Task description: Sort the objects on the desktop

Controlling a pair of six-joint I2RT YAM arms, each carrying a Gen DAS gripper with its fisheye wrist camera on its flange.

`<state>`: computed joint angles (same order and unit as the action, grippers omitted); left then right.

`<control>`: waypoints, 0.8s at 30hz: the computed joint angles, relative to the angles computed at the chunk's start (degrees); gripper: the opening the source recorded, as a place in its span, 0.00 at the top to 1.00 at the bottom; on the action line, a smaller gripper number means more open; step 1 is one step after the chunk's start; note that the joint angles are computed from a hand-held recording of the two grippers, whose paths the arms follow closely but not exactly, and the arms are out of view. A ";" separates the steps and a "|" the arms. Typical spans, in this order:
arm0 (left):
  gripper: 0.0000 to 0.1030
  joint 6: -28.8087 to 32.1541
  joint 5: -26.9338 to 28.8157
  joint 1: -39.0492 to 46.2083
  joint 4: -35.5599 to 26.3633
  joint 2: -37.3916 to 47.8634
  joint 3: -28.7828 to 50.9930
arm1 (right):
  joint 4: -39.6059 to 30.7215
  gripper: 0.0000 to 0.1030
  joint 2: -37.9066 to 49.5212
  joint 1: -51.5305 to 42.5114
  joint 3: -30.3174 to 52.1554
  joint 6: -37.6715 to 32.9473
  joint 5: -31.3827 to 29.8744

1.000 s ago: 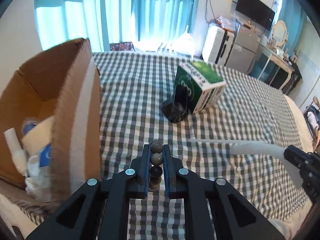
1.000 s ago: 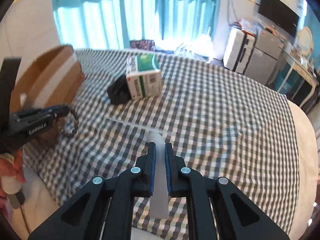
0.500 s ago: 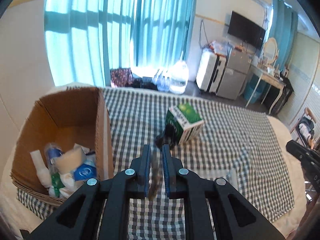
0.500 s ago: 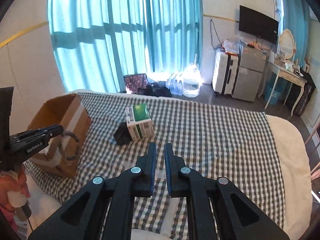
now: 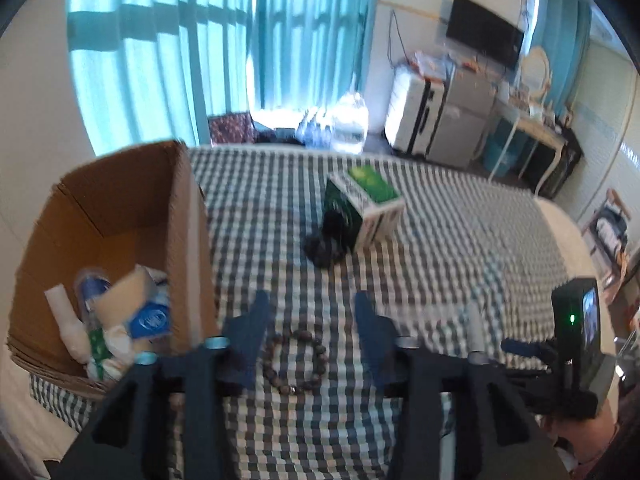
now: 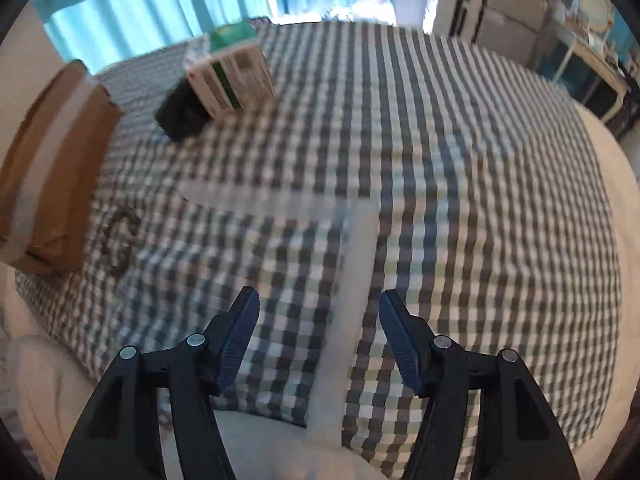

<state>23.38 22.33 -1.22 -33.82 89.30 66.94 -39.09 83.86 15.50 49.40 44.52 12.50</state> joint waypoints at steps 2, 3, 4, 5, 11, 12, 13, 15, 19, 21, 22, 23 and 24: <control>0.40 -0.03 -0.59 -1.72 2.28 0.79 -2.91 | 1.16 0.39 3.13 -1.26 -0.59 -0.23 -2.52; 0.38 -0.35 -2.18 -3.09 3.42 1.83 -4.22 | 1.17 0.39 4.44 -1.99 -0.49 -0.47 -3.40; 0.35 -0.86 -4.49 -4.57 4.31 3.16 -5.10 | 1.27 0.39 5.14 -2.46 -0.42 -0.75 -3.75; 0.35 -1.37 -6.52 -5.83 5.22 4.71 -5.79 | 1.77 0.39 5.31 -2.96 -0.62 -1.01 -4.08; 0.35 -1.40 -14.75 -9.62 13.21 14.31 -9.23 | 5.36 0.39 8.09 -6.68 -1.36 -3.08 -6.78; 0.35 -1.60 -15.61 -9.72 12.53 16.89 -7.94 | 5.25 0.36 9.04 -6.56 -0.85 -3.73 -6.74; 0.35 -2.36 -14.56 -9.09 11.58 19.19 -6.43 | 4.78 0.34 10.01 -6.22 -0.15 -4.29 -6.59; 0.36 -3.12 -12.39 -8.07 11.43 20.47 -5.43 | 3.67 0.17 13.08 -5.31 2.07 -6.43 -6.94; 0.63 -1.48 -12.52 -8.47 13.67 19.06 -7.28 | 1.49 0.02 18.11 -4.05 5.98 -10.72 -7.44; 0.73 -1.30 -11.78 -8.30 13.37 18.65 -7.50 | 3.15 0.03 16.89 -4.82 4.47 -10.32 -8.23; 0.77 -1.49 -11.40 -8.17 12.97 18.39 -7.53 | 4.10 0.04 15.71 -5.14 3.29 -9.90 -8.31; 0.81 -1.68 -11.05 -7.94 12.73 18.19 -7.52 | 4.86 0.12 14.10 -5.45 1.86 -9.06 -8.02; 0.84 -1.70 -10.49 -7.59 12.43 17.93 -7.59 | 5.19 0.26 12.50 -5.59 0.62 -7.77 -7.14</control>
